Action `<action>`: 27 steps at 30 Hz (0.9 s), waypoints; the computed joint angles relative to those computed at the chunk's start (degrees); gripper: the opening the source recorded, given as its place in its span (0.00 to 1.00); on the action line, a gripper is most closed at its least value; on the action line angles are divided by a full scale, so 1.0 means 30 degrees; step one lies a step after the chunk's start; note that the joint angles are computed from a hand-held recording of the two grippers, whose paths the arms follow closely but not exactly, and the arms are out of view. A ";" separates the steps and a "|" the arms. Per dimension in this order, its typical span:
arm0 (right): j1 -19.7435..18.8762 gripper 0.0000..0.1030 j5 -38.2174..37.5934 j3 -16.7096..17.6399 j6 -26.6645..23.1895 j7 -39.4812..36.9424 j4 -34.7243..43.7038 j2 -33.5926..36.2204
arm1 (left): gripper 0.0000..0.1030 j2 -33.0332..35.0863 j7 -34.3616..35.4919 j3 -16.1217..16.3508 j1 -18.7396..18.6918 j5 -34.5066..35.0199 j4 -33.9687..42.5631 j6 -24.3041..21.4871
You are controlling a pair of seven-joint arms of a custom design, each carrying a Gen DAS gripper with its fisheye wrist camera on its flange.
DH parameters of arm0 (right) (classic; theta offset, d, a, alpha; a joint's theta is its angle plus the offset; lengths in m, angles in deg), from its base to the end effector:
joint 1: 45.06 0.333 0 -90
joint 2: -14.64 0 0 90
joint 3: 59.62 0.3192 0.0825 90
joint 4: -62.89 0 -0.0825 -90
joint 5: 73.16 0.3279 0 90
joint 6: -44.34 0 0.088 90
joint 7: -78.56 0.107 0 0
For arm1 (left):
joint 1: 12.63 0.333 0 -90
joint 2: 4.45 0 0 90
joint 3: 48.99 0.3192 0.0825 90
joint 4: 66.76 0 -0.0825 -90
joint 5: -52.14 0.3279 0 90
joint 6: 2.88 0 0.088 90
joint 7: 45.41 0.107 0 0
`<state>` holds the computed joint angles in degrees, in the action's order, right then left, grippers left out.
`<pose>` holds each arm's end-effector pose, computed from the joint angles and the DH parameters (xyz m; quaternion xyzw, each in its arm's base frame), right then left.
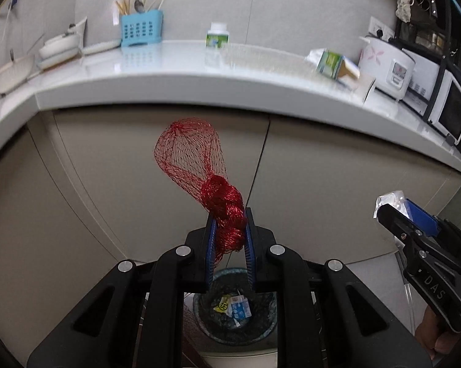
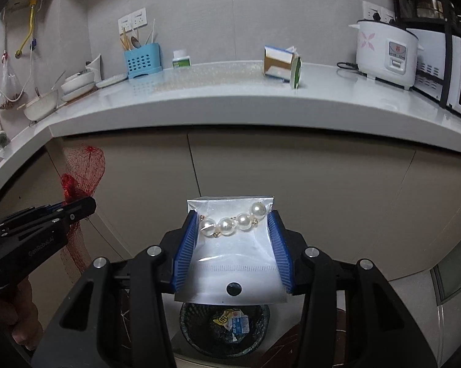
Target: Collect trash
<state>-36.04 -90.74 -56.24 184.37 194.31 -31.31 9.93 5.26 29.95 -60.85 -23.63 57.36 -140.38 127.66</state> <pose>0.5093 0.1135 0.7432 -0.6050 0.6606 -0.3111 0.3176 0.5489 -0.2116 0.7475 -0.5955 0.6951 -0.3478 0.2031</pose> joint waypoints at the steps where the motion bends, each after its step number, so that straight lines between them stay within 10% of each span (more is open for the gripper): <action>1: -0.0037 0.43 -0.0145 -0.0006 0.0212 0.0239 -0.0432 0.0034 | 0.15 -0.0001 -0.0014 -0.0022 0.0027 -0.0132 -0.0445 0.0220; 15: 0.0271 0.43 -0.0086 -0.0724 0.1681 0.1385 -0.3501 0.2370 | 0.15 0.1906 -0.0765 -0.0154 0.0125 -0.0465 -0.4198 0.2933; 27: 0.0953 0.43 0.1710 -0.1858 0.1295 0.0773 -0.2882 0.5878 | 0.15 0.5937 -0.0717 -0.0404 0.0080 -0.0315 -0.2449 0.2007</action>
